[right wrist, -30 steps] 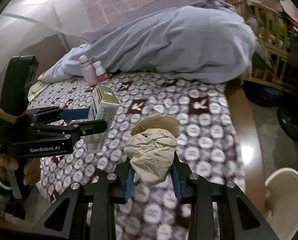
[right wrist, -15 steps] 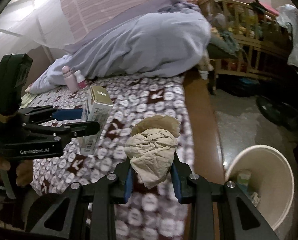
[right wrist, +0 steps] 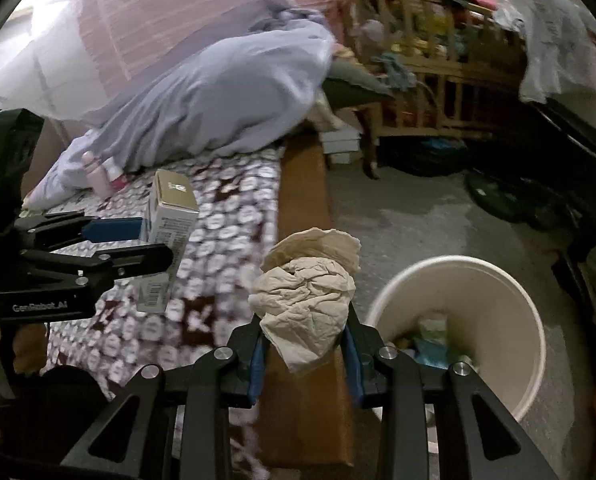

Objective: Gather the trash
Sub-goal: 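Carry the medicine box and crumpled paper over the bucket and open both grippers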

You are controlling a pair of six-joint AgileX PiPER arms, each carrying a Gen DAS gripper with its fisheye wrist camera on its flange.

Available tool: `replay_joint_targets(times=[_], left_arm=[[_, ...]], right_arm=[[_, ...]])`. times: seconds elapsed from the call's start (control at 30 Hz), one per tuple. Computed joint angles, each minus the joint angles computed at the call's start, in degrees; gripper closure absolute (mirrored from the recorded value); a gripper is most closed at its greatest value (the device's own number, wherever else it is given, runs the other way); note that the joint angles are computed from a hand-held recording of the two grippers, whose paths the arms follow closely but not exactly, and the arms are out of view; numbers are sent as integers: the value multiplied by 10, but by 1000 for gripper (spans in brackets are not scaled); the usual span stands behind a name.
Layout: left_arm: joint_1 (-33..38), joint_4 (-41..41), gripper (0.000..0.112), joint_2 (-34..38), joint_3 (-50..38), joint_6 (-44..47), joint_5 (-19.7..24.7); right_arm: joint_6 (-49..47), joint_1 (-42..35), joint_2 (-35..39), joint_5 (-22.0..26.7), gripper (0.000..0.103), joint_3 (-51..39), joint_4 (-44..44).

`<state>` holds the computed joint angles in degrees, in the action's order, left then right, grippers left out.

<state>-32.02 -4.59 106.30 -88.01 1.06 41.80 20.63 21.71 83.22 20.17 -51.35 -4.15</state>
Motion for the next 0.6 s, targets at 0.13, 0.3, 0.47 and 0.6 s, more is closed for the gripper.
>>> replay_joint_targets(times=[0.13, 0.3, 0.47, 0.6], left_arm=[[-29, 2, 56, 41, -52, -17, 16], [-66, 4, 56, 107, -136, -41, 42], [-86, -13, 56, 175, -225, -56, 76], [-94, -49, 55, 231, -305, -56, 110]], right_arm=[[-24, -49, -11, 4, 72, 25, 12], [-41, -111, -6, 3, 72, 53, 14], [-87, -171, 2, -12, 72, 82, 57], [-119, -211, 9, -25, 72, 97, 93]])
